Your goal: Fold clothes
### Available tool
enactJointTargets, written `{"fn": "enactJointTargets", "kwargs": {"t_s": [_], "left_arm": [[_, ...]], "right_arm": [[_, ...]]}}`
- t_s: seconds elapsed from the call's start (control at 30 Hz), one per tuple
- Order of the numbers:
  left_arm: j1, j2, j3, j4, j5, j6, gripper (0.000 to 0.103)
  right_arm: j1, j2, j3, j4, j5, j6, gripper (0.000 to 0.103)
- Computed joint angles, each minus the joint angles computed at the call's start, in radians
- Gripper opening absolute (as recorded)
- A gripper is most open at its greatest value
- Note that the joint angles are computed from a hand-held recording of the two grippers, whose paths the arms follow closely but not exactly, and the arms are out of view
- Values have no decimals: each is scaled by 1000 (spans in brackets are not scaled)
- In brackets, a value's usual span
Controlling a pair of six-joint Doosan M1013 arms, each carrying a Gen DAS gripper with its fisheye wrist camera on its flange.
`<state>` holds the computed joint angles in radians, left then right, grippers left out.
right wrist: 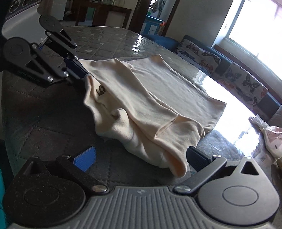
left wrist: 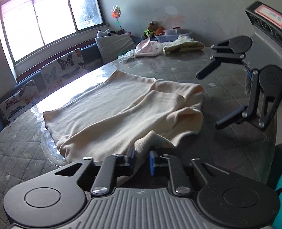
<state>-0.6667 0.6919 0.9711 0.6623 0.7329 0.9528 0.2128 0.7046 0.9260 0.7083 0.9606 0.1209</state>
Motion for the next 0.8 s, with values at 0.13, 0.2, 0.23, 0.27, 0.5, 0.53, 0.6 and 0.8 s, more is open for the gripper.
{"fn": "enactJointTargets", "kwargs": {"t_s": [0.13, 0.2, 0.23, 0.27, 0.5, 0.53, 0.6, 0.8], "left_arm": [[10, -6, -1, 16, -27, -43, 11], [17, -7, -7, 8, -43, -57, 11], [20, -7, -11, 4, -46, -59, 11], [24, -5, -16, -3, -47, -58, 11], [43, 4, -43, -62, -46, -27, 11], [43, 4, -43, -64, -42, -23, 11], [42, 3, -38, -60, -35, -21, 13], [23, -12, 7, 21, -14, -67, 25]], "right_arm": [[4, 6, -7, 29, -2, -36, 96], [7, 11, -13, 41, -3, -49, 94], [9, 15, -19, 45, -2, -54, 91], [11, 20, -26, 49, 0, -58, 89], [20, 72, -107, 51, 53, -40, 50], [20, 84, -129, 45, 71, -17, 41], [17, 98, -159, 46, 93, 7, 33], [14, 138, -258, 41, 165, 102, 20]]}}
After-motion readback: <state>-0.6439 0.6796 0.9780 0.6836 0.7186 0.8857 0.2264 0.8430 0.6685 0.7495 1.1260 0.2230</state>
